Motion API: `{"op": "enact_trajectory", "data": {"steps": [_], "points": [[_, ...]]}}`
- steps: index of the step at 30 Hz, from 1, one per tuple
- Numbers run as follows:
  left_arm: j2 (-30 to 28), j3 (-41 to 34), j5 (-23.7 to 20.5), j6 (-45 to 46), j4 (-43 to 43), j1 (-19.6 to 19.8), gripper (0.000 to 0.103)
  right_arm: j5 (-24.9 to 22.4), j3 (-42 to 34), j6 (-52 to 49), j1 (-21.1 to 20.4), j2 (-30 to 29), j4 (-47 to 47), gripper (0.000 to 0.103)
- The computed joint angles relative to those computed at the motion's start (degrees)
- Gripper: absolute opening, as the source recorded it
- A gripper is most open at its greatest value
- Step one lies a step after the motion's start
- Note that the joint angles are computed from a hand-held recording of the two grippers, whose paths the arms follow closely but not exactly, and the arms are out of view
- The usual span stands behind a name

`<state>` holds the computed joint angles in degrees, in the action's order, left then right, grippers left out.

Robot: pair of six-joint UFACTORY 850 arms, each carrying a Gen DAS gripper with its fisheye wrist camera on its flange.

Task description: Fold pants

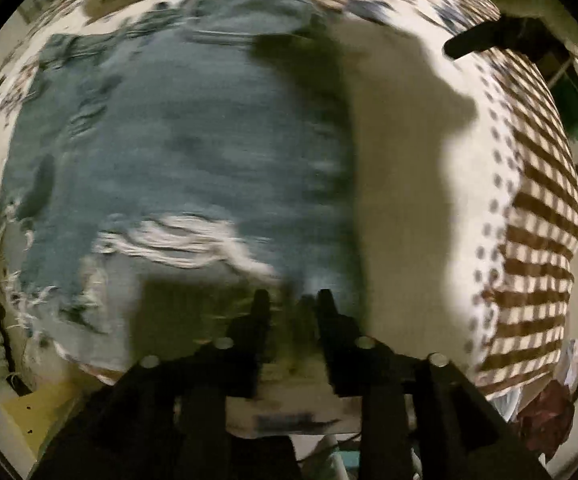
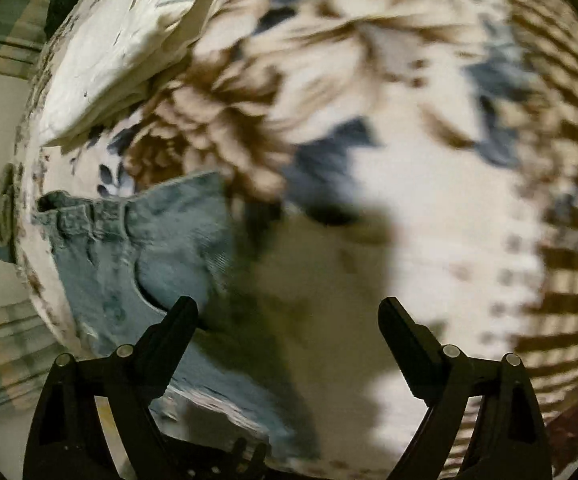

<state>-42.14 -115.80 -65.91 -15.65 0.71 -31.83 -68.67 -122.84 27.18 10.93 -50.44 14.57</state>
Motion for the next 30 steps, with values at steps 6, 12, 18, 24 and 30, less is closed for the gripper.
{"op": "enact_trajectory", "data": {"steps": [6,12,18,24,30], "points": [[-5.64,-6.76,-4.78,1.32,3.44,1.12,0.035,-0.46,9.24,1.07,-0.51,7.53,-4.66,0.094],[-5.08,-3.02,1.43,3.22,0.37,2.89,0.028,2.62,17.73,1.04,-2.81,13.59,-4.72,0.094],[2.65,10.11,10.95,11.60,-4.42,7.43,0.001,1.42,10.54,-0.21,-1.21,8.27,-3.51,0.094],[3.12,8.59,9.46,18.45,-8.79,14.03,0.000,-6.35,-9.99,-2.70,1.47,-6.18,-2.19,0.093],[5.80,7.58,6.68,22.75,-12.30,18.27,0.000,-13.52,-29.73,0.16,2.55,-18.32,-1.01,0.019]]}}
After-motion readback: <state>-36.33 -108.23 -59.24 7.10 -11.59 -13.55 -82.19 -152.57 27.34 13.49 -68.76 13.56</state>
